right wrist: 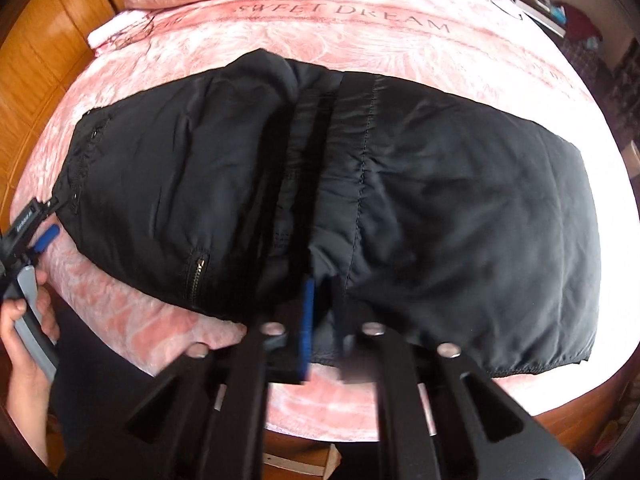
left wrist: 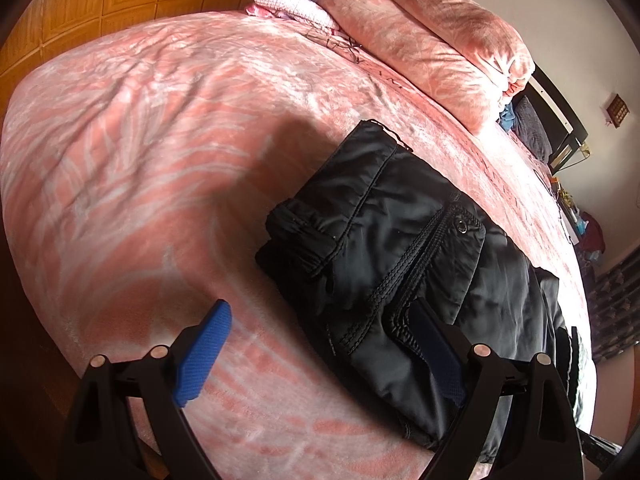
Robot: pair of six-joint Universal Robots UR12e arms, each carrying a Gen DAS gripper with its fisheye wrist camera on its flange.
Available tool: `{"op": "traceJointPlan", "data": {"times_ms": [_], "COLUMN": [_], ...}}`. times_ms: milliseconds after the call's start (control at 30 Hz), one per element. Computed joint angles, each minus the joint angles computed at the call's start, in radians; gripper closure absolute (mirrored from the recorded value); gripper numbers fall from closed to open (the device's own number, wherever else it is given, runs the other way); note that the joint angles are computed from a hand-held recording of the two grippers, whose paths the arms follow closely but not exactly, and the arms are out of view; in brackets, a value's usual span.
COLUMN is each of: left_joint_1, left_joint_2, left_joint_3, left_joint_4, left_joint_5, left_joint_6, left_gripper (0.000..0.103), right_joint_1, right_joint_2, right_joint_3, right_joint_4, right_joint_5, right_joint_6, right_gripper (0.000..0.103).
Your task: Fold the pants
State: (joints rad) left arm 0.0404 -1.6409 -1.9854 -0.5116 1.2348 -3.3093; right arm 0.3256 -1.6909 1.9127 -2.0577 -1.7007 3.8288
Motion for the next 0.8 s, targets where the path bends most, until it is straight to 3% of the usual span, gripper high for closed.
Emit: {"op": "traceJointPlan", "data": {"times_ms": [233, 300, 367, 500, 533, 567, 600, 667, 700, 767, 800], "left_joint_1": [0.006, 0.009, 0.012, 0.013, 0.012, 0.012, 0.011, 0.01, 0.01, 0.011, 0.011], "left_joint_2": [0.002, 0.003, 0.003, 0.002, 0.003, 0.003, 0.003, 0.002, 0.003, 0.004, 0.005], "left_joint_3": [-0.004, -0.006, -0.008, -0.008, -0.008, -0.008, -0.008, -0.007, -0.007, -0.008, -0.009], "left_joint_4": [0.006, 0.007, 0.012, 0.01, 0.011, 0.013, 0.012, 0.008, 0.007, 0.008, 0.008], "left_joint_5": [-0.016, -0.021, -0.027, -0.03, -0.029, -0.028, -0.028, -0.029, -0.03, -0.029, -0.028], "left_joint_6": [-0.003, -0.009, -0.015, -0.019, -0.016, -0.014, -0.011, -0.008, -0.007, -0.007, -0.008], "left_gripper": [0.012, 0.012, 0.012, 0.012, 0.012, 0.012, 0.012, 0.012, 0.012, 0.012, 0.012], "right_joint_1": [-0.006, -0.018, -0.03, -0.038, -0.042, -0.042, -0.031, 0.004, 0.002, 0.0, 0.003], "right_joint_2": [0.019, 0.014, -0.016, -0.084, -0.102, -0.11, -0.101, -0.072, -0.066, -0.051, -0.043], "right_joint_3": [-0.013, -0.012, 0.014, 0.069, 0.09, 0.101, 0.09, 0.06, 0.065, 0.063, 0.057], "right_joint_4": [-0.049, -0.029, -0.08, -0.12, -0.134, -0.131, -0.085, -0.003, -0.014, -0.025, -0.026], "right_joint_5": [0.059, 0.101, 0.157, 0.229, 0.253, 0.264, 0.241, 0.166, 0.175, 0.155, 0.127], "right_joint_6": [-0.01, -0.023, -0.006, 0.108, 0.149, 0.175, 0.16, 0.12, 0.119, 0.121, 0.117], "right_gripper": [0.101, 0.091, 0.074, 0.067, 0.062, 0.049, 0.044, 0.049, 0.054, 0.076, 0.078]}}
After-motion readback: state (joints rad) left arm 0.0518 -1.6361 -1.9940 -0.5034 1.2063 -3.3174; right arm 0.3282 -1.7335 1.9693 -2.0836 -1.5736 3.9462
